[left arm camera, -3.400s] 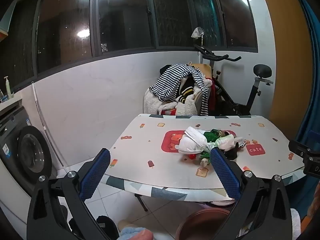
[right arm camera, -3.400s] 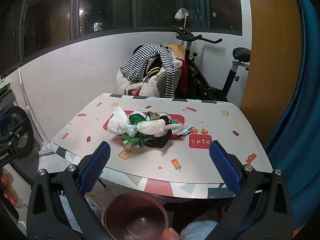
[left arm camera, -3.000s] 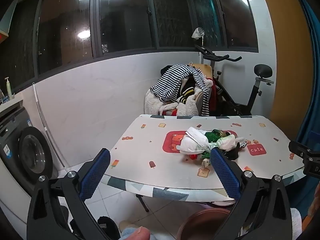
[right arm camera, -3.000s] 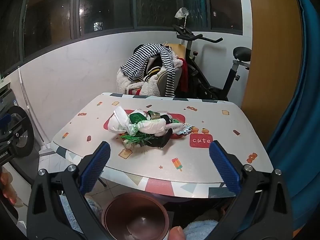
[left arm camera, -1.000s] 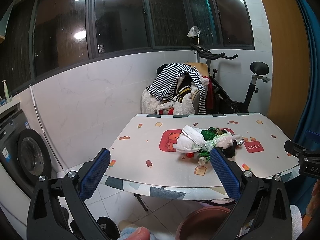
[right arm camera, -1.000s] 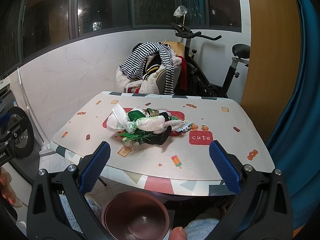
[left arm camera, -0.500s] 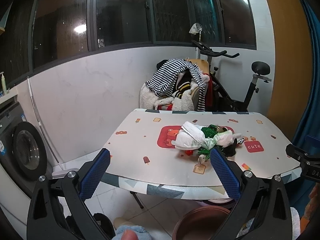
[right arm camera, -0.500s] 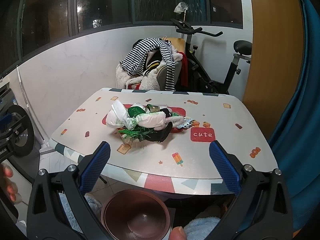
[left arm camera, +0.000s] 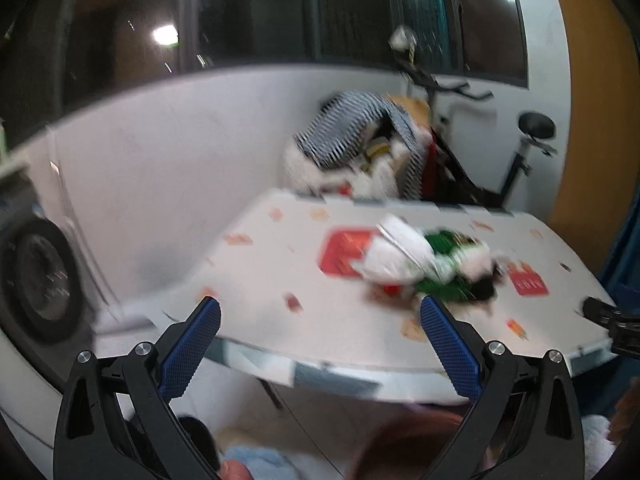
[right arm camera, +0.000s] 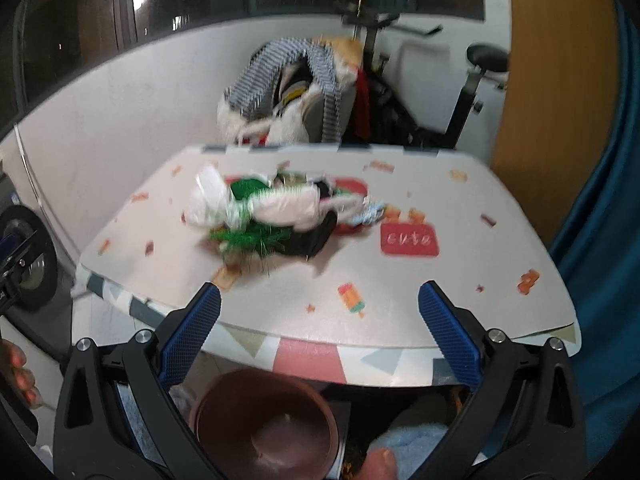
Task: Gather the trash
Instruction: 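Grasp the white barcode-printed plastic bag with the right gripper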
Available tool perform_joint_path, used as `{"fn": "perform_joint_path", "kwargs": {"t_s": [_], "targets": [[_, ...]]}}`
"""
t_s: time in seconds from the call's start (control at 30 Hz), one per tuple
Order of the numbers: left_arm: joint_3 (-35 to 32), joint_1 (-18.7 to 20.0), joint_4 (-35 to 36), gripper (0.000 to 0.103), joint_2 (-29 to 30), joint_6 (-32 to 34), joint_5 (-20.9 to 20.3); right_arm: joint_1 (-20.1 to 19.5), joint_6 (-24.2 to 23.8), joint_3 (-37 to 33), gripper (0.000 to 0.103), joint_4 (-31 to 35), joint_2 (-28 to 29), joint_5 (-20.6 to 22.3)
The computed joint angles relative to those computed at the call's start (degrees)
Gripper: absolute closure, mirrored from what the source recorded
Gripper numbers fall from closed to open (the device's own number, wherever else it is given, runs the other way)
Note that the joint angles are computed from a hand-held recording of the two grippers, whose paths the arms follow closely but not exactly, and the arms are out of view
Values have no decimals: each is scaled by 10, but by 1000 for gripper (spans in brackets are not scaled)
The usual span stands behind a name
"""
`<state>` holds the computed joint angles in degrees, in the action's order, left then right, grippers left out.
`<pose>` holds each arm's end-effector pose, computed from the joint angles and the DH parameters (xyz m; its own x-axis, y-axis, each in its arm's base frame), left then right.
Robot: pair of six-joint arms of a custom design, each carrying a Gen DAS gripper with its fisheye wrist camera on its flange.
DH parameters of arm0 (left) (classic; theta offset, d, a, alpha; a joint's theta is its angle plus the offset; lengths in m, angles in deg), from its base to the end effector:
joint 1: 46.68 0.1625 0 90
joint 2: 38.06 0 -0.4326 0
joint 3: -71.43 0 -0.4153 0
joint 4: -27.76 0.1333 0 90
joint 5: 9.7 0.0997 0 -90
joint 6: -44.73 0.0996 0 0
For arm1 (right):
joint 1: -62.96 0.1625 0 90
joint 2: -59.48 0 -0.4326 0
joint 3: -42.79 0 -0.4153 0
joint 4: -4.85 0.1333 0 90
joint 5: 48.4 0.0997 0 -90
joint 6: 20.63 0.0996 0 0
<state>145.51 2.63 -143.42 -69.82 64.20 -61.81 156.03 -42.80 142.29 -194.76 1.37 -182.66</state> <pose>-0.3753 -0.7348 0.1119 -0.6318 0.4064 -0.6600 0.7618 0.4826 -0.4321 0.0982 -0.6390 0.3213 -0.6869 0.4240 0.5902 -0.3014 0.5729 -0.7622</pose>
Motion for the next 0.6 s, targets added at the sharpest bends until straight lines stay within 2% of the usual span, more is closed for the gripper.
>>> {"fn": "perform_joint_path", "kwargs": {"t_s": [0.07, 0.13, 0.2, 0.27, 0.3, 0.33, 0.43, 0.53, 0.6], "targets": [[-18, 8, 28, 5, 7, -23, -19, -5, -11, -16, 6, -5, 12, 4], [-29, 12, 30, 5, 16, -34, -29, -14, 4, -29, 6, 12, 15, 32], [-47, 17, 43, 5, 28, -44, -28, -29, 41, -43, 6, 19, 18, 83], [-59, 19, 37, 5, 41, -23, -20, -51, 98, -59, 6, 58, 18, 156], [-65, 21, 26, 5, 49, -13, -13, -59, 116, -71, 8, 76, 22, 184], [-68, 23, 22, 5, 54, -13, -9, -66, 126, -93, 15, 97, 35, 203], [-90, 37, 58, 6, 65, -41, -14, -76, 137, -149, 20, 141, 71, 225], [-114, 48, 75, 12, 79, -45, -6, -91, 202, -206, 29, 191, 107, 274], [-130, 54, 85, 13, 87, -52, -2, -92, 229, -245, 32, 212, 132, 278]]}}
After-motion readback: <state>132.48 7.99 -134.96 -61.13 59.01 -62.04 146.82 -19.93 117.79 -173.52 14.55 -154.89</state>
